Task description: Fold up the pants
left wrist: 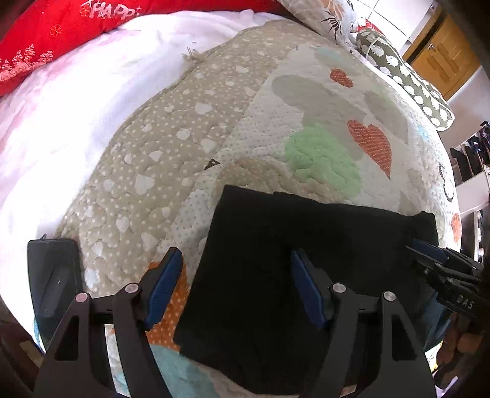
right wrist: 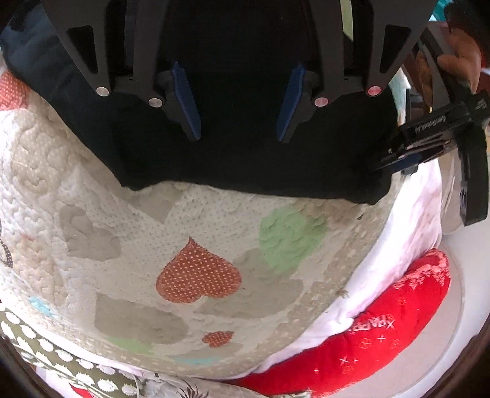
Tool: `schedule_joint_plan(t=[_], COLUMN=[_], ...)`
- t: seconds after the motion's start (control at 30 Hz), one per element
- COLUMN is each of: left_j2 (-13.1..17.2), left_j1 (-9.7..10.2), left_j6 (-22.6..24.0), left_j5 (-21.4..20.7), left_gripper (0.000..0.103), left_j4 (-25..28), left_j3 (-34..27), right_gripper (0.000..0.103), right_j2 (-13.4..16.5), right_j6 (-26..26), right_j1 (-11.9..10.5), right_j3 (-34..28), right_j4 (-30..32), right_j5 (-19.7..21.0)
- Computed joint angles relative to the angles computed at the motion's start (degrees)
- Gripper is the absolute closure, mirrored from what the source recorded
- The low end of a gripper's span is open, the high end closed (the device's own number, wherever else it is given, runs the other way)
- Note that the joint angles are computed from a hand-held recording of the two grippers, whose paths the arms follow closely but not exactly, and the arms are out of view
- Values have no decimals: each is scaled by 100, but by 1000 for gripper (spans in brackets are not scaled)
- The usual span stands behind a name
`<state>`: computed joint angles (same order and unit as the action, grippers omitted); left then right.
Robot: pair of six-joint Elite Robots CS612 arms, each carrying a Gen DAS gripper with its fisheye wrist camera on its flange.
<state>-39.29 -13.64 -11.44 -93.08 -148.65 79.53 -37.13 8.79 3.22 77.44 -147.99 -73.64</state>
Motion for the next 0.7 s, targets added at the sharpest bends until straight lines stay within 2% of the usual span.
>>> schedule_joint_plan(t=[0.07,0.2,0.3,0.43,0.53,0.7], left_j2=[18,60,79,111,142,243], left_j1=[-7,-12,2,-35,-28,29], left_j6=[35,-4,-10,59,127,-107], left_j5=[11,143,121,389,405,163], left_gripper=[29,16,14,0,0,0], left_j4=[-50,-47,-38,43,137,569], left_j3=[-1,-34,-47,-97,-148,-402], right_gripper=[50,47,40,28,22,22], right_j2=[50,141,179,238,264,197], right_j6=[53,99,69,4,-7,-26], right_j1=[4,21,35,75,105,99], right_j3=[-70,-209,-268,-347,-379,-282], right_j4=[53,143,173,187,161,27], right_j5=[-30,-80,-71,-114,-165,-145])
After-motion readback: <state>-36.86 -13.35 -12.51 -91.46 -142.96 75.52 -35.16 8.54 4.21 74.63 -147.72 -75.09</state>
